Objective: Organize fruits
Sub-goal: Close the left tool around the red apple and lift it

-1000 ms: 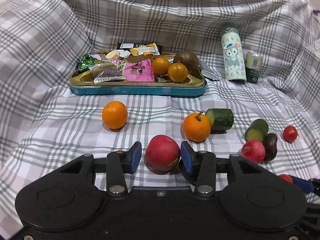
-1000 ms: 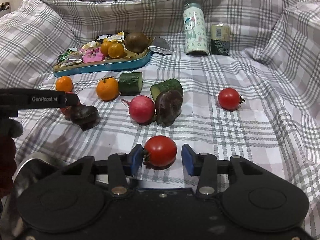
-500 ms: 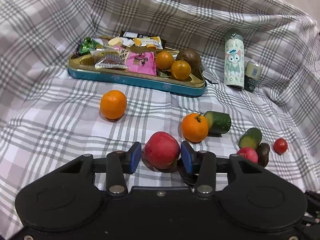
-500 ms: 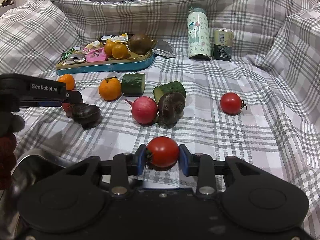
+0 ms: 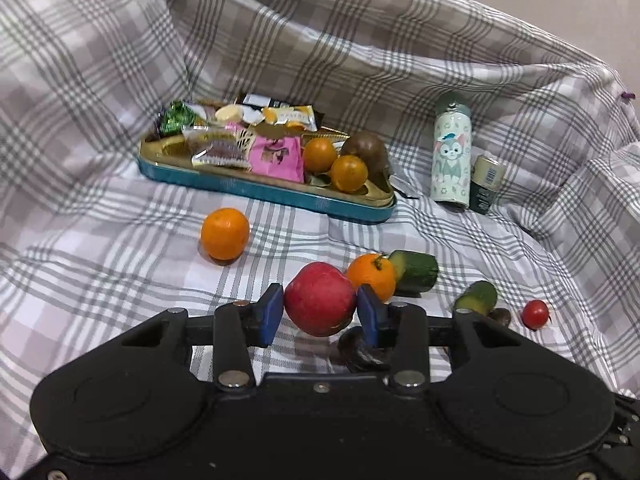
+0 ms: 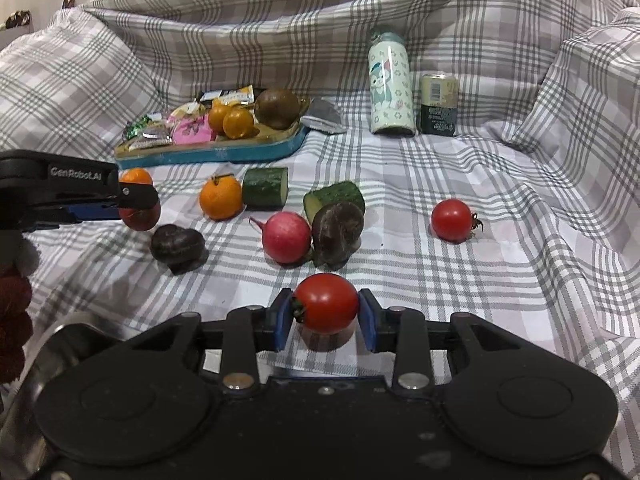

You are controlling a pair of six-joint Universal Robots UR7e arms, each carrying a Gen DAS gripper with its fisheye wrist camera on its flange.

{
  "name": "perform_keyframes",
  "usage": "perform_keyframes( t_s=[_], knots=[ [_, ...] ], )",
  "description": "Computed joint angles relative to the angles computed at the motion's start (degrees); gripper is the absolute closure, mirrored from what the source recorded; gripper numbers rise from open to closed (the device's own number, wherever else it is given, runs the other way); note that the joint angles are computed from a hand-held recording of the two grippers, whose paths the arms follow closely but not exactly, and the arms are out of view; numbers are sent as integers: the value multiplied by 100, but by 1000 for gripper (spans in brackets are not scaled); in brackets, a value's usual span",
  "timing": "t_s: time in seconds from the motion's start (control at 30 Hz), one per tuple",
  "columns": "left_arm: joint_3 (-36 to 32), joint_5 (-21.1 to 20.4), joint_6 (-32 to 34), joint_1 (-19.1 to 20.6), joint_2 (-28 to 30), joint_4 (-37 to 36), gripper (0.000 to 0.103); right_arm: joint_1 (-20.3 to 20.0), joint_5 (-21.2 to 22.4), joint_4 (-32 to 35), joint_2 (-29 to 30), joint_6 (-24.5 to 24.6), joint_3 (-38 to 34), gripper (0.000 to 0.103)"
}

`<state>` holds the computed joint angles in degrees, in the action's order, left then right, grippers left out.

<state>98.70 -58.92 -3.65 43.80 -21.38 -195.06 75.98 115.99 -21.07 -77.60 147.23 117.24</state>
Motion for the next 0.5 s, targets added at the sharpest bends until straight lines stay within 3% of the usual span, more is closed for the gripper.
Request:
perform_keyframes(
  t_s=[0.23, 0.5],
  knots=[
    [674, 253, -232, -274, -457, 239, 55, -17, -73, -25, -159, 156, 125, 67],
    [1621, 319, -331, -522, -885, -68, 55, 70, -107, -161, -470, 269, 407, 67]
  ],
)
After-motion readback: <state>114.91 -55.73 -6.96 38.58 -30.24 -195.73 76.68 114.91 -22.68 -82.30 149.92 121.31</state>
